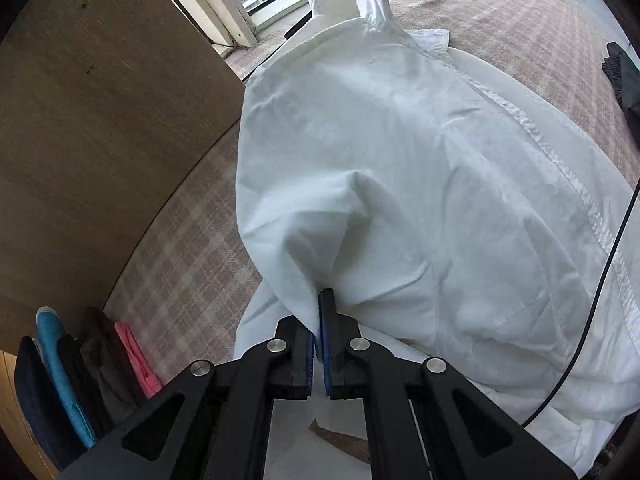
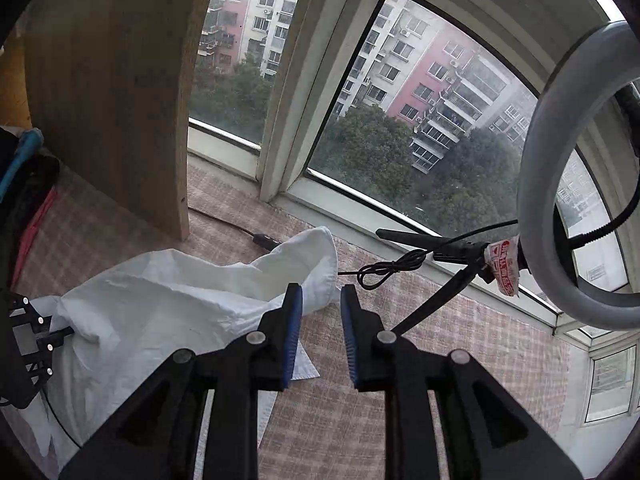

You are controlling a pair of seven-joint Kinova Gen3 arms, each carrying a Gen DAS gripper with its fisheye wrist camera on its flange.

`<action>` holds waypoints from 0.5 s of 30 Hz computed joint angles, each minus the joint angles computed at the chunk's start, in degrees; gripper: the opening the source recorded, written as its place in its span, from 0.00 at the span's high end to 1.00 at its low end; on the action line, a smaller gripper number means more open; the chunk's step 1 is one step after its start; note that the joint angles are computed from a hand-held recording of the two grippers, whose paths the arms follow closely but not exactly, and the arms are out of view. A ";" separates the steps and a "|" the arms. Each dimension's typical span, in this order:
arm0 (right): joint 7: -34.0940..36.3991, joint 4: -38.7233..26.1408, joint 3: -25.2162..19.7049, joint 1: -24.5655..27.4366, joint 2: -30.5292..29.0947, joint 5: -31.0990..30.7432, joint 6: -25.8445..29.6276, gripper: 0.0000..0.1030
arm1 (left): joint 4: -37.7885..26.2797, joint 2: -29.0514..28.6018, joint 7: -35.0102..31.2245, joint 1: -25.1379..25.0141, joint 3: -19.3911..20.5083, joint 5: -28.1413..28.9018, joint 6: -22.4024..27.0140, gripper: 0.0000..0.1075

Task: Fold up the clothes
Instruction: 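Lower the white shirt onto the rug and open both tools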

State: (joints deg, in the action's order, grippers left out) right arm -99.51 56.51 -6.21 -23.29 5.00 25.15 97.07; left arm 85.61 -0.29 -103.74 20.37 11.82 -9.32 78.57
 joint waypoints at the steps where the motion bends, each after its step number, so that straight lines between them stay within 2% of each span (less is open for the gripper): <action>1: -0.95 0.32 0.29 -1.12 -1.21 -0.09 0.69 0.72 | -1.29 0.27 0.38 -0.60 -0.58 1.13 1.22 0.94; 3: -2.05 2.76 4.06 -4.25 -5.46 -3.02 0.09 0.60 | -3.66 -0.47 -1.22 -2.04 -1.86 4.41 3.72 0.93; 6: -3.98 6.36 10.06 -8.43 -13.42 -10.01 0.75 0.57 | -5.65 -3.97 -3.75 -3.39 -2.39 5.65 6.35 0.83; 10: -6.81 9.92 8.69 -4.07 -24.04 -19.33 3.58 0.57 | -4.76 -9.01 -8.77 -8.00 -6.92 10.49 8.49 0.81; 15: -11.90 17.71 7.98 2.73 -37.21 -30.98 3.85 0.57 | 3.79 -19.09 -9.32 -13.23 -12.30 17.54 10.25 0.81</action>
